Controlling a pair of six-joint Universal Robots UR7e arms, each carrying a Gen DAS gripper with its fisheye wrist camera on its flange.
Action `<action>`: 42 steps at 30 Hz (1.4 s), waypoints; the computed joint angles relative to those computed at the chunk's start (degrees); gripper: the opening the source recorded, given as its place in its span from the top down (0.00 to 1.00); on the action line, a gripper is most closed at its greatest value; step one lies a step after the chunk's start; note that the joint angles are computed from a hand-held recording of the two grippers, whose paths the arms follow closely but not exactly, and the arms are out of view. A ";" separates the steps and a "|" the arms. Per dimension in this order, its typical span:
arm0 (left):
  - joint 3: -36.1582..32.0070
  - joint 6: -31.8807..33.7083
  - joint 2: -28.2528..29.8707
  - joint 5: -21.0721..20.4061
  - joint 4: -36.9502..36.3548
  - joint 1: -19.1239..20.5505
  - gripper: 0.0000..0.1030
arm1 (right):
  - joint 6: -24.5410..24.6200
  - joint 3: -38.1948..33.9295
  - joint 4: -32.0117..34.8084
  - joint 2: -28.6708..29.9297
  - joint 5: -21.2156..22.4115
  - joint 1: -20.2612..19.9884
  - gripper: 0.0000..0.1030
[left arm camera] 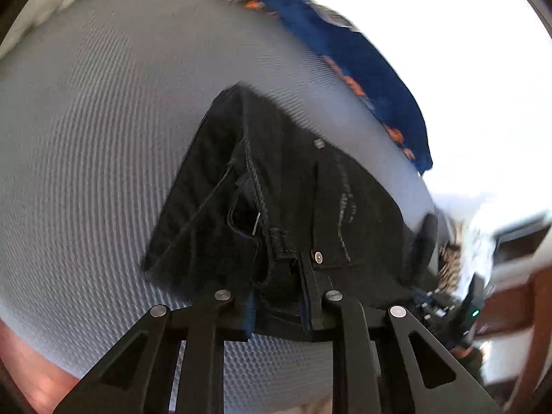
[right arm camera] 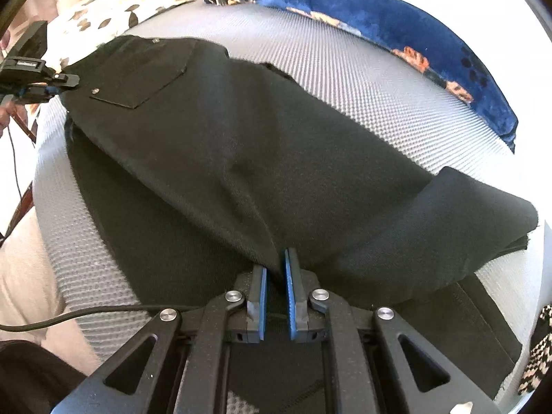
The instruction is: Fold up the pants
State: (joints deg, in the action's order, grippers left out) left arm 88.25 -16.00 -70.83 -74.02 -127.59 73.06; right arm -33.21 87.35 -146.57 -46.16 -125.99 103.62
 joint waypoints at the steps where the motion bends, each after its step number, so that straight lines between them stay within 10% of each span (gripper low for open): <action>1: -0.93 1.25 0.33 0.16 0.59 -0.29 0.80 | 0.33 0.39 0.01 -0.41 0.33 0.16 0.91; 11: -4.65 8.93 2.75 5.13 8.95 0.83 0.80 | 4.72 4.97 3.30 -2.33 2.11 1.59 0.91; 23: 2.90 3.99 1.66 8.49 -0.48 -1.62 0.65 | 9.45 2.87 5.38 -1.22 2.56 1.30 0.86; 27: 6.21 4.91 -0.25 17.57 -3.56 -4.84 0.46 | 10.41 2.92 4.94 -1.62 2.83 1.00 0.77; 34: 12.90 20.18 -2.12 31.56 -20.26 -10.94 0.46 | 8.66 5.33 2.60 -4.79 4.15 1.70 0.60; 42: 18.43 34.60 2.21 21.27 -25.64 -16.84 0.46 | 18.42 9.59 -1.28 -13.71 9.58 -1.33 0.60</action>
